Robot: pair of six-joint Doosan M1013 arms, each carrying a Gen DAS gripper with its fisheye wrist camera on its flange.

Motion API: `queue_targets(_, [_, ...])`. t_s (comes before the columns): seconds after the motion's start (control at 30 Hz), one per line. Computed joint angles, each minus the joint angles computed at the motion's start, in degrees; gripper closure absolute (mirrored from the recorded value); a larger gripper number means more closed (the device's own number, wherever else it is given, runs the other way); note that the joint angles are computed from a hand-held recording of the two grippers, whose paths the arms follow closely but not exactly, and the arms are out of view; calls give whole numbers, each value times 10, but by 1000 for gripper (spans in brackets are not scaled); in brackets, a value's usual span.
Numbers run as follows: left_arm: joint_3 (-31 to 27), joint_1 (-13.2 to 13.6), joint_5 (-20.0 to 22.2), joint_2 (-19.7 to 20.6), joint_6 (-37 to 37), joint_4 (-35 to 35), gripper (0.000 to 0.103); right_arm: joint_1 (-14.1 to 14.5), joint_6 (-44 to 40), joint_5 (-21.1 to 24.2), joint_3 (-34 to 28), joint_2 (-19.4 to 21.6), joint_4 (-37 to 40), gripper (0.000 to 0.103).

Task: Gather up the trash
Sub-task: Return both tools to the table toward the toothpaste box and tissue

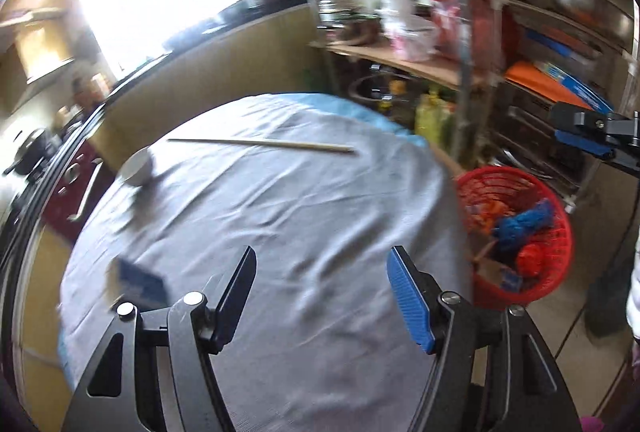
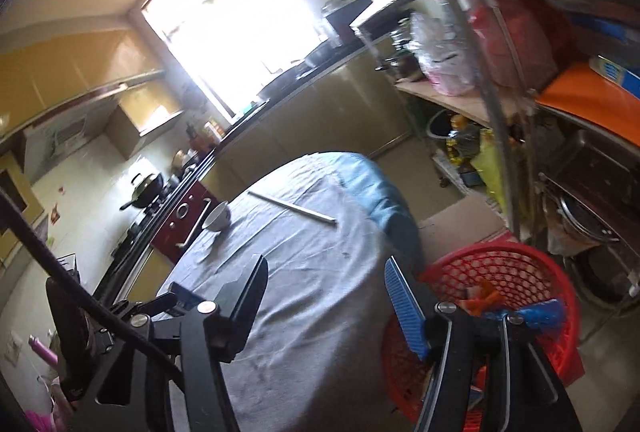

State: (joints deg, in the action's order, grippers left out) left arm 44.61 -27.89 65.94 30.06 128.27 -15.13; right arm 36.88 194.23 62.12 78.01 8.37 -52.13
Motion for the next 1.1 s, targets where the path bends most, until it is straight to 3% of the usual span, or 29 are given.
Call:
queue_targets(0.23, [8, 34, -47, -7, -47, 29, 34, -6, -118, 1, -92, 55, 51, 36])
queue_targets(0.57, [0, 78, -62, 1, -94, 47, 34, -13, -250, -19, -232, 133, 107, 35])
queue_targets(0.73, [-10, 106, -86, 13, -137, 90, 34, 0, -340, 11, -341, 174, 57, 35])
queue_targets(0.77, [-15, 114, -92, 18, -156, 107, 34, 5, -358, 18, -365, 183, 32, 29])
queue_targets(0.83, [-27, 127, -95, 29, -195, 138, 33, 15, -373, 13, -393, 194, -18, 6])
queue_targets(0.9, [-31, 141, -92, 34, -235, 164, 32, 19, -341, -20, -376, 189, -50, 0])
queue_targets(0.93, [-28, 147, -90, 33, -251, 173, 31, 15, -324, -31, -368, 187, -24, 0])
queue_targets(1.0, [-19, 156, -88, 32, -272, 190, 31, -5, -312, -59, -346, 187, 106, 0])
queue_targets(1.07, [-15, 160, -80, 34, -289, 209, 31, -25, -343, -32, -354, 209, 247, 0])
queue_targets(1.1, [-16, 161, -72, 38, -292, 212, 31, -32, -342, -44, -340, 212, 282, 0])
